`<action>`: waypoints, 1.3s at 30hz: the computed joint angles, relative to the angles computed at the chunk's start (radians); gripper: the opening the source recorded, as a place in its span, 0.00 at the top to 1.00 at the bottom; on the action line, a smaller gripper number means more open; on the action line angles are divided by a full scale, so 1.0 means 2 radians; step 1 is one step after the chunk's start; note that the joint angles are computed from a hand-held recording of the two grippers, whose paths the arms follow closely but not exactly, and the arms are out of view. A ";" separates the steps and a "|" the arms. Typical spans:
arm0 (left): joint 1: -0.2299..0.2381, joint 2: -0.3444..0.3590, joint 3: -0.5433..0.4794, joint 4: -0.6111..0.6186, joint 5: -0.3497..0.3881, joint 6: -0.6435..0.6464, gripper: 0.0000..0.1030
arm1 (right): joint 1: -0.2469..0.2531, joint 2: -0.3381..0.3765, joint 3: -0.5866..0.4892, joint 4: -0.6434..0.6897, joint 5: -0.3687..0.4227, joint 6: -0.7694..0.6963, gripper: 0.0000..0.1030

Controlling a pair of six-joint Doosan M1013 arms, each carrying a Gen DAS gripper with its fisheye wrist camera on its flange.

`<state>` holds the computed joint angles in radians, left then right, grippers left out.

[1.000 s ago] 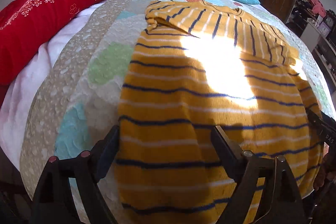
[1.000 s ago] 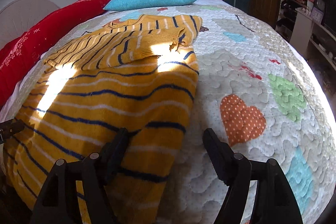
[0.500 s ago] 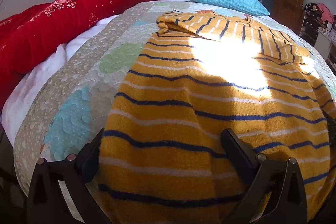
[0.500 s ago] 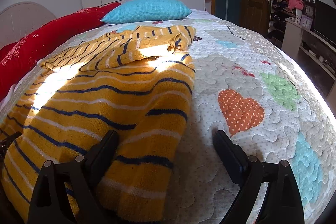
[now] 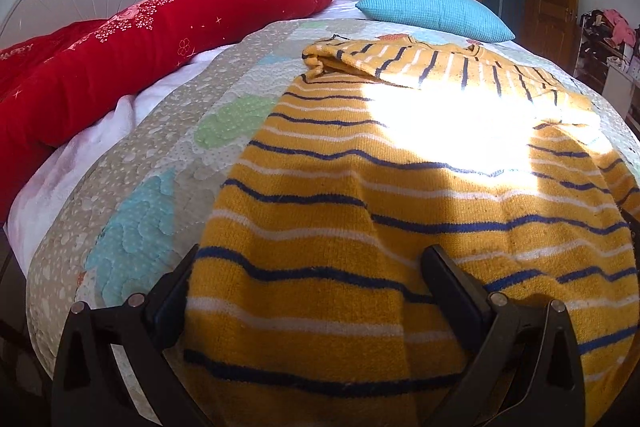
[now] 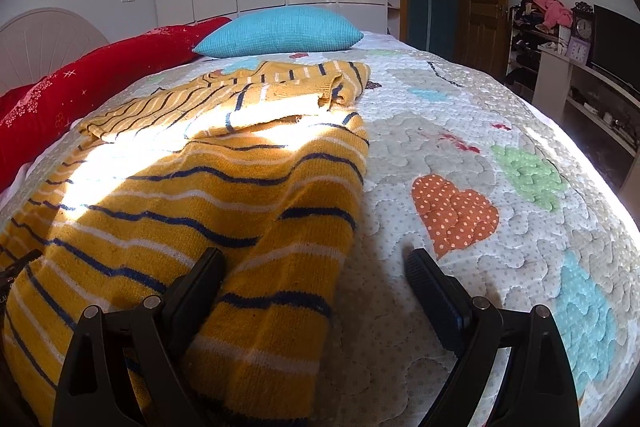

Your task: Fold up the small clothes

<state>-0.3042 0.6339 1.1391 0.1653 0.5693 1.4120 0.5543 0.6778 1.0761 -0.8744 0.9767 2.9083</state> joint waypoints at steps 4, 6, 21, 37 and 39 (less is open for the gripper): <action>0.000 0.004 -0.010 -0.003 0.020 0.004 0.00 | 0.000 0.000 0.000 0.000 0.000 0.000 0.08; 0.000 0.005 -0.015 -0.006 0.028 0.004 0.00 | 0.000 0.000 0.000 0.000 0.000 0.000 0.08; -0.005 0.013 -0.043 0.008 0.093 -0.022 0.00 | -0.003 -0.002 0.001 0.014 -0.006 -0.005 0.08; 0.003 -0.035 -0.008 -0.069 0.115 0.044 0.00 | 0.000 -0.016 0.010 0.075 -0.002 -0.054 0.06; 0.001 -0.041 0.000 -0.054 0.102 0.046 0.00 | 0.005 -0.016 0.012 0.064 0.005 -0.048 0.06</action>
